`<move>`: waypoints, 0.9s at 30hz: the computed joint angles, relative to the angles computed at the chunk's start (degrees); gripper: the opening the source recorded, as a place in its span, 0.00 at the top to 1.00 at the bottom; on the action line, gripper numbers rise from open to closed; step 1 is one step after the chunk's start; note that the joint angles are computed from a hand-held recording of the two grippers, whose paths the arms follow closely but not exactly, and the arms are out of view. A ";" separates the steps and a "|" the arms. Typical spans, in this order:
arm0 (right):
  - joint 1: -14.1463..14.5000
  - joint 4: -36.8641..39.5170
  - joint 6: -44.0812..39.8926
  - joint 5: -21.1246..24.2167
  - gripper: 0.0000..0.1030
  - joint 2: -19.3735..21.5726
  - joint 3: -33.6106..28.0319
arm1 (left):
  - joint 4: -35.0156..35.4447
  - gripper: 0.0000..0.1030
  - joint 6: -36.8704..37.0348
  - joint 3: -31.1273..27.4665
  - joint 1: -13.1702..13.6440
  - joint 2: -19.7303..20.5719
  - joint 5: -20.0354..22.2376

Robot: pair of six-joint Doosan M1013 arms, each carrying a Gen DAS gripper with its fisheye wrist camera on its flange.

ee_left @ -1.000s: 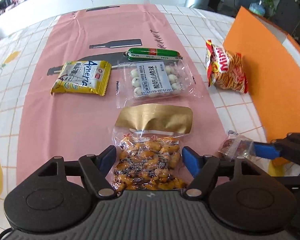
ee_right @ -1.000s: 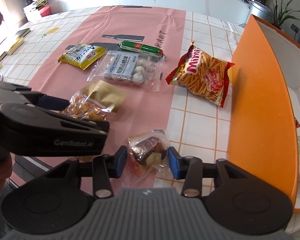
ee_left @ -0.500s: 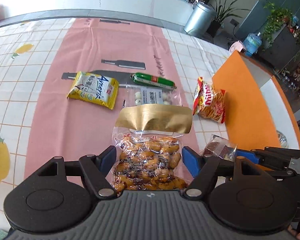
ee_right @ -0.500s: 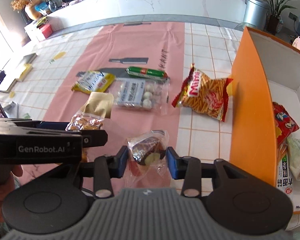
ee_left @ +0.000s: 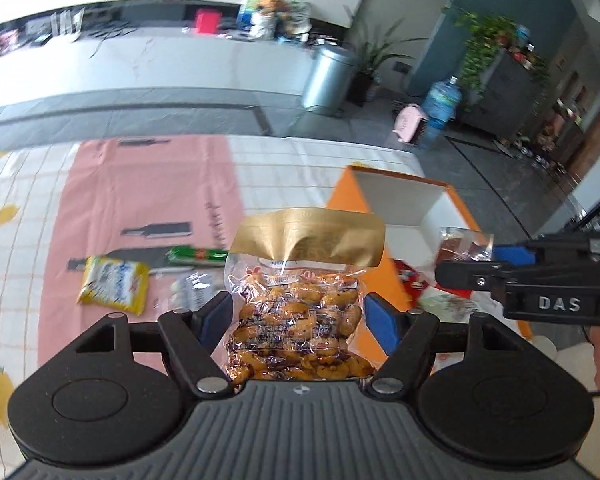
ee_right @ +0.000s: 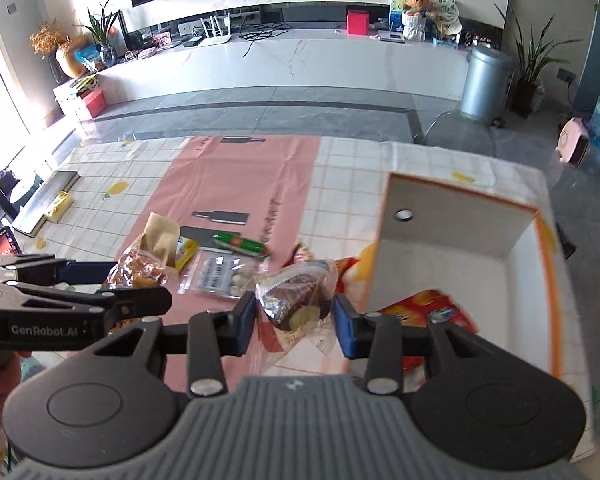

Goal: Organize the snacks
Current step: 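Carry both packs into the orange box and open both tools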

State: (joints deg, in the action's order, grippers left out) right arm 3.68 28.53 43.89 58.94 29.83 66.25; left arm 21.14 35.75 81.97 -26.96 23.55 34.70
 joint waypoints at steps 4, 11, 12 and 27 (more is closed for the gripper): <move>-1.71 -3.54 -0.14 3.29 0.62 2.21 -3.97 | -4.57 0.19 8.00 -4.73 -0.86 2.90 1.31; -4.60 -6.91 0.14 6.30 0.62 6.11 -8.05 | -10.75 0.19 21.70 -14.16 -1.83 9.34 6.93; -4.91 -7.24 0.02 6.45 0.62 6.66 -8.49 | -11.26 0.19 23.35 -15.44 -2.02 10.21 7.84; -6.08 -6.50 -12.08 7.68 0.62 12.89 -14.67 | -13.84 0.19 44.03 -29.96 -2.55 20.58 19.42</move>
